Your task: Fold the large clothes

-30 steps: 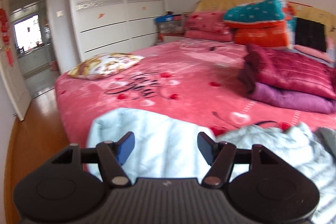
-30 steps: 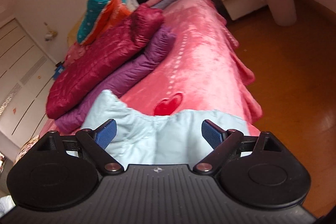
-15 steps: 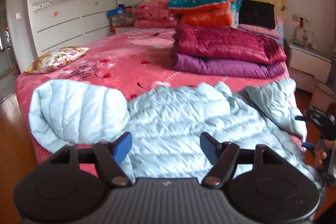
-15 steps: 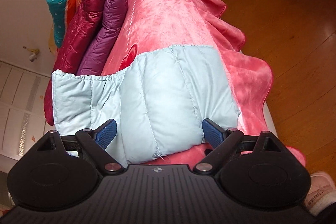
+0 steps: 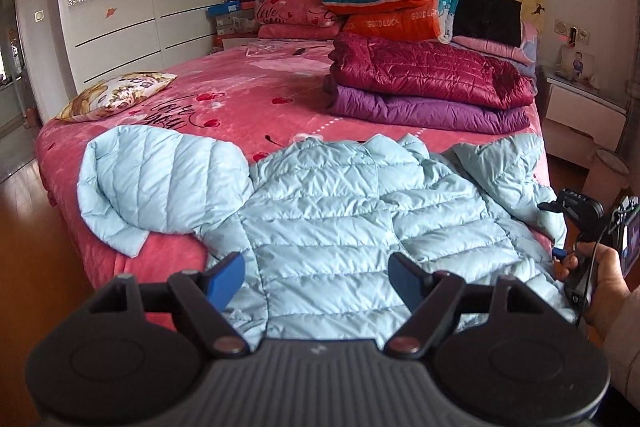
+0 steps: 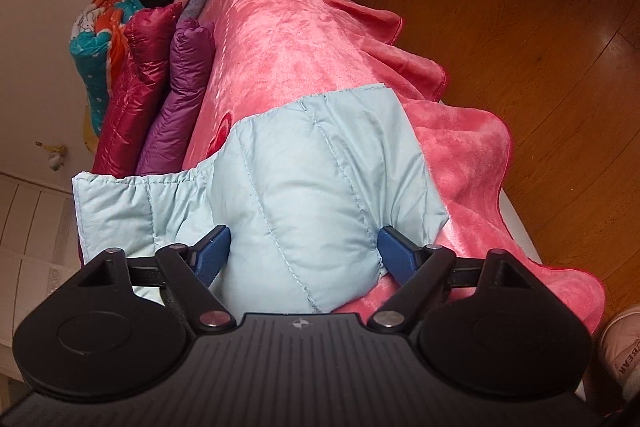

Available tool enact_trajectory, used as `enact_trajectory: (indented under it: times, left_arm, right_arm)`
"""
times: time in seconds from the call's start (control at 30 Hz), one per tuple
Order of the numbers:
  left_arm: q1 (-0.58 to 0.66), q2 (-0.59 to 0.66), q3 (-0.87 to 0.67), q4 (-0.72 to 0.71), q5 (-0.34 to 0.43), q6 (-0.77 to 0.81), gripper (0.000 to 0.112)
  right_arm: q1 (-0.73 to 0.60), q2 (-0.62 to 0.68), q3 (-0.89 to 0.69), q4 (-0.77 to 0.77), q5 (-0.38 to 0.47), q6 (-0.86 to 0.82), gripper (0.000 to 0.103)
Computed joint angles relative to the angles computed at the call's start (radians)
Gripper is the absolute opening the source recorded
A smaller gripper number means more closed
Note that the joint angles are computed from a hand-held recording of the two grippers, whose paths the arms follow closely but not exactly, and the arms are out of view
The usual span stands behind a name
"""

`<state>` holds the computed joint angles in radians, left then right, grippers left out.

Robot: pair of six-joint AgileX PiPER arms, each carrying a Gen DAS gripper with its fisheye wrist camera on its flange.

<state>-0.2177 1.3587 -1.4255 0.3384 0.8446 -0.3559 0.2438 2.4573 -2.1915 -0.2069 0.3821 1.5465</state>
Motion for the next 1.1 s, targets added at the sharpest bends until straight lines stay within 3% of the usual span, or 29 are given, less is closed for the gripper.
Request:
enact_trajectory:
  times: [0.13,0.27,0.37,0.53,0.6,0.77,0.93,1.1]
  left_arm:
    - [-0.002,-0.008,0.02,0.005,-0.022,0.003,0.08]
    - [0.005,0.002,0.041,-0.022,-0.045,0.033,0.08]
    - [0.015,0.018,0.043,-0.045,-0.056,0.058,0.08]
    - [0.062,0.056,0.01,-0.117,-0.074,0.087,0.082]
    - [0.088,0.077,-0.013,-0.142,-0.087,0.096,0.083]
    - [0.176,0.157,-0.098,-0.254,-0.105,0.127,0.085]
    - [0.218,0.26,-0.164,-0.327,-0.126,0.16,0.086]
    - [0.23,0.387,-0.279,-0.354,-0.106,0.222,0.086]
  right_arm:
    - [-0.003,0.015,-0.038,-0.029,0.029,0.0,0.072]
    - [-0.01,-0.002,-0.025,-0.077,0.024,-0.01,0.039]
    - [-0.02,-0.017,0.002,-0.12,-0.005,0.031,0.028]
    - [-0.031,-0.063,0.074,-0.227,-0.039,0.147,0.022]
    - [-0.037,-0.094,0.126,-0.313,-0.08,0.233,0.021]
    - [-0.031,-0.147,0.163,-0.61,-0.057,0.44,0.02]
    - [-0.004,-0.18,0.129,-0.907,0.065,0.535,0.02]
    - [0.028,-0.187,0.064,-1.043,0.21,0.476,0.02]
